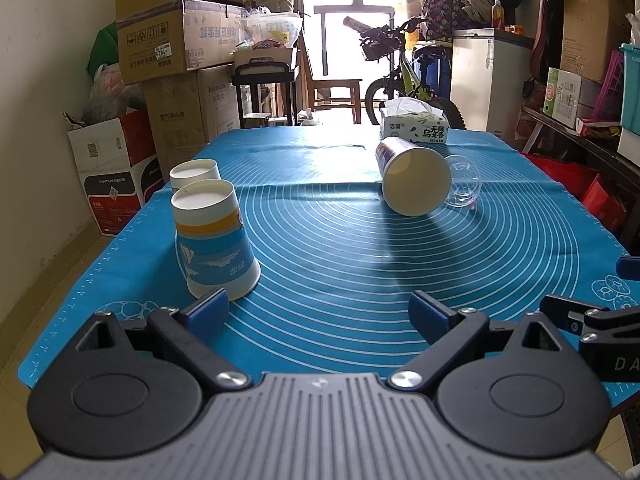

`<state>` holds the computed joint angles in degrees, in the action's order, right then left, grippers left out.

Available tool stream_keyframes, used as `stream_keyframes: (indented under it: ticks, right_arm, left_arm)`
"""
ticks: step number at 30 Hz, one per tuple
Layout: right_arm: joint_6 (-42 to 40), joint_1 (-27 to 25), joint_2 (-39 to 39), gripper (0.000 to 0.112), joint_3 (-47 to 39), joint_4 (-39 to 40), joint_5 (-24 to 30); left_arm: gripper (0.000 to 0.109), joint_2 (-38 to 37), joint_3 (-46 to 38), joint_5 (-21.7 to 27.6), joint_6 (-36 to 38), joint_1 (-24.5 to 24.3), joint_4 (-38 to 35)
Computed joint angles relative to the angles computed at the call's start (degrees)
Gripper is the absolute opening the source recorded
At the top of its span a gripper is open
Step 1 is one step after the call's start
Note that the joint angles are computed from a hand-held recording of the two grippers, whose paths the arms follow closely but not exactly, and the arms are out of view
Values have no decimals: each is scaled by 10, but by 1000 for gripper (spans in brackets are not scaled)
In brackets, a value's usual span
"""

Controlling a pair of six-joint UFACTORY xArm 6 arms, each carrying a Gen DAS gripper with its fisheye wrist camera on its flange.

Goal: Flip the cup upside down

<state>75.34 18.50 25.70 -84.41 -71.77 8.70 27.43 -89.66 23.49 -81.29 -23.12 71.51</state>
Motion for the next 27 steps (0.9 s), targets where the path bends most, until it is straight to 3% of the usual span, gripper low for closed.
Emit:
stream_keyframes:
  ticks: [27]
  right_arm:
    - [-30, 2, 2, 103, 1, 29, 5]
  left_arm:
    - [96, -2, 1, 1, 2, 0, -2]
